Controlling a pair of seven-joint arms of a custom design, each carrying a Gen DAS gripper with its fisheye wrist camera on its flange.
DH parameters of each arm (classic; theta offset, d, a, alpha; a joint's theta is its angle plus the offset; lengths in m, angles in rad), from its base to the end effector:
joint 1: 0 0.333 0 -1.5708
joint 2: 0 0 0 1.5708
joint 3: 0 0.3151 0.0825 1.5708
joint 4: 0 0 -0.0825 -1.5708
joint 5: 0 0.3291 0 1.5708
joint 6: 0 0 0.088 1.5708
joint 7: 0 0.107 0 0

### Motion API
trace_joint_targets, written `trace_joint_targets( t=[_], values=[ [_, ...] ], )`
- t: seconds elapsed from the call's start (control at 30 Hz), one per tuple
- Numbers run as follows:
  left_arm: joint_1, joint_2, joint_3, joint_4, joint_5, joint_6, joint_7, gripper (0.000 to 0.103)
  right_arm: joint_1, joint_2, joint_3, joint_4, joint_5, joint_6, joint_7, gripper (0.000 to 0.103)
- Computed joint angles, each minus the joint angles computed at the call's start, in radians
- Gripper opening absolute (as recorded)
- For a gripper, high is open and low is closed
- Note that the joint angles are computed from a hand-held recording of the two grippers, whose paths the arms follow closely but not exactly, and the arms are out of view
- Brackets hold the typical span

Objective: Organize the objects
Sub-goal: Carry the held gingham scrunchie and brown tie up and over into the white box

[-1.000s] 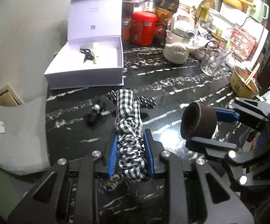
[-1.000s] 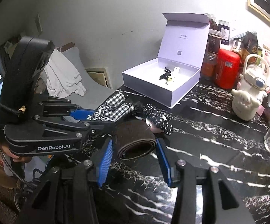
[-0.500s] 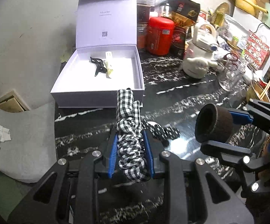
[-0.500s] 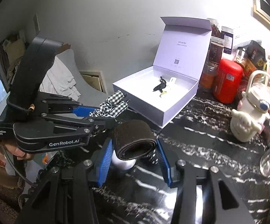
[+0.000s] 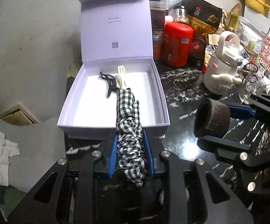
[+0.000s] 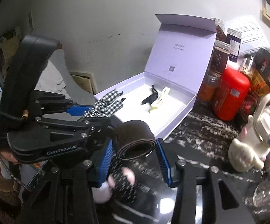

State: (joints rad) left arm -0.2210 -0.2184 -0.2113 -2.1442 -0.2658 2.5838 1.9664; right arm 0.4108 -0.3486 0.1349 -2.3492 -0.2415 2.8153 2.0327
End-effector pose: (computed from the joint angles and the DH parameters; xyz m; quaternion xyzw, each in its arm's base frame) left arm 0.4391 -0.2075 0.5877 -0.4151 0.8478 -0.2862 0.1643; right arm 0.3676 0.2462 0.5824 -0.7344 0.5463 -0.2072 0.3454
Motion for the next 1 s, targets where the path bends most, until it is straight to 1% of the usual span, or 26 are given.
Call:
trace_joint_targets(
  t=[0.1,0.23,0.37,0.5,0.67,0.83,1.0],
  values=[
    [0.002,0.042,-0.005,0.048,0.007,0.012,-0.013,0.025,0.003,0.032,-0.024,0.029,0.016,0.01,-0.035,0.048],
    [0.005,0.09,-0.015,0.102,0.044,0.042,-0.049,0.025,-0.021,0.071,-0.031,0.071,0.012,0.008,-0.054,0.048],
    [-0.002,0.15,-0.014,0.18,0.053,0.022,-0.051,0.025,-0.036,0.107,-0.032,0.11,0.015,0.013,-0.065,0.048],
    [-0.001,0.206,-0.013,0.251,0.09,0.007,-0.104,0.025,-0.048,0.147,-0.034,0.153,0.011,0.023,-0.075,0.047],
    [-0.01,0.258,-0.012,0.311,0.123,0.011,-0.166,0.025,-0.054,0.191,-0.045,0.19,0.028,0.034,-0.115,0.047],
    [-0.02,0.317,-0.006,0.375,0.162,0.006,-0.211,0.025,-0.061,0.227,-0.066,0.216,0.088,0.048,-0.18,0.047],
    [-0.026,0.372,0.003,0.43,0.185,-0.008,-0.229,0.025,-0.076,0.257,-0.072,0.236,0.128,0.061,-0.215,0.047]
  ],
)
